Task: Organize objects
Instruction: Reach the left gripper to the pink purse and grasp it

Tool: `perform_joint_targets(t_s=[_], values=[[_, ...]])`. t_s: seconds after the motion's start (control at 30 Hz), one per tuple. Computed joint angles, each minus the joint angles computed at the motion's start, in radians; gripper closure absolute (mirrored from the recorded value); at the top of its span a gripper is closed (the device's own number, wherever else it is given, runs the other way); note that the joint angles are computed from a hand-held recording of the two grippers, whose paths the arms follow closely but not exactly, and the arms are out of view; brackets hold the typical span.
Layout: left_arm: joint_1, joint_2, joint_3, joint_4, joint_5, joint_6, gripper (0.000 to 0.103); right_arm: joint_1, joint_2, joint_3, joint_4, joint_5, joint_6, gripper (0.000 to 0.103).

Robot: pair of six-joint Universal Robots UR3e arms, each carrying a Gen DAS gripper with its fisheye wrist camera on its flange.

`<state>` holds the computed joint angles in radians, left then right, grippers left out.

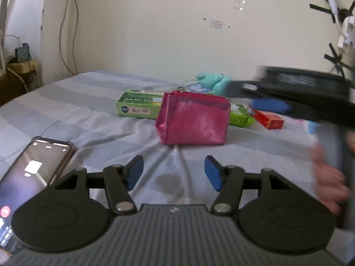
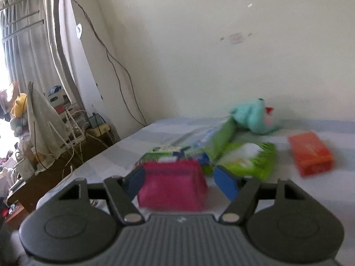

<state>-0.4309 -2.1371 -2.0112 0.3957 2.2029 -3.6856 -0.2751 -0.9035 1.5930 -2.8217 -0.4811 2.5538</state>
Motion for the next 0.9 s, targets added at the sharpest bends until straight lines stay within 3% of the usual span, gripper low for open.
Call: perform_joint_targets(t_s=[0.1,0.13,0.17,0.23,0.47,0.53,0.63,0.73,0.8,0.9], values=[[0.008,-0.007,-0.029,0.085,-0.021,0.025,0.04,0.084,0.087,-0.145,-0.009,-0.105,0.072,0.044],[-0.005,-0.031,-0.018,0.106,-0.015,0.024,0.04,0.094,0.1,-0.183,0.062,-0.11,0.054,0.051],[-0.008,-0.037,-0.018,0.119,-0.015,0.025,0.04,0.088,0.116,-0.225,0.168,-0.069,0.034,0.072],[-0.007,-0.04,-0.034,0.15,-0.028,0.023,0.04,0.083,0.097,-0.218,0.216,-0.081,0.025,0.079],[0.037,0.03,-0.063,0.108,-0.074,0.02,0.038,0.003,-0.032,-0.051,0.199,-0.056,-0.069,0.082],[0.067,0.076,-0.093,0.115,-0.146,0.025,0.037,-0.05,-0.103,0.033,0.225,-0.044,-0.14,0.083],[0.114,0.121,-0.108,0.109,-0.347,0.08,0.037,-0.188,-0.238,0.141,0.478,-0.011,-0.399,0.083],[0.095,0.095,-0.053,0.086,-0.485,0.15,0.038,-0.348,-0.346,0.204,0.779,-0.004,-0.661,0.083],[0.066,0.058,0.009,0.064,-0.524,0.195,0.038,-0.444,-0.407,0.274,0.841,-0.008,-0.757,0.082],[0.037,0.002,0.13,-0.02,-0.569,0.251,0.038,-0.542,-0.465,0.375,0.788,0.005,-0.775,0.074]])
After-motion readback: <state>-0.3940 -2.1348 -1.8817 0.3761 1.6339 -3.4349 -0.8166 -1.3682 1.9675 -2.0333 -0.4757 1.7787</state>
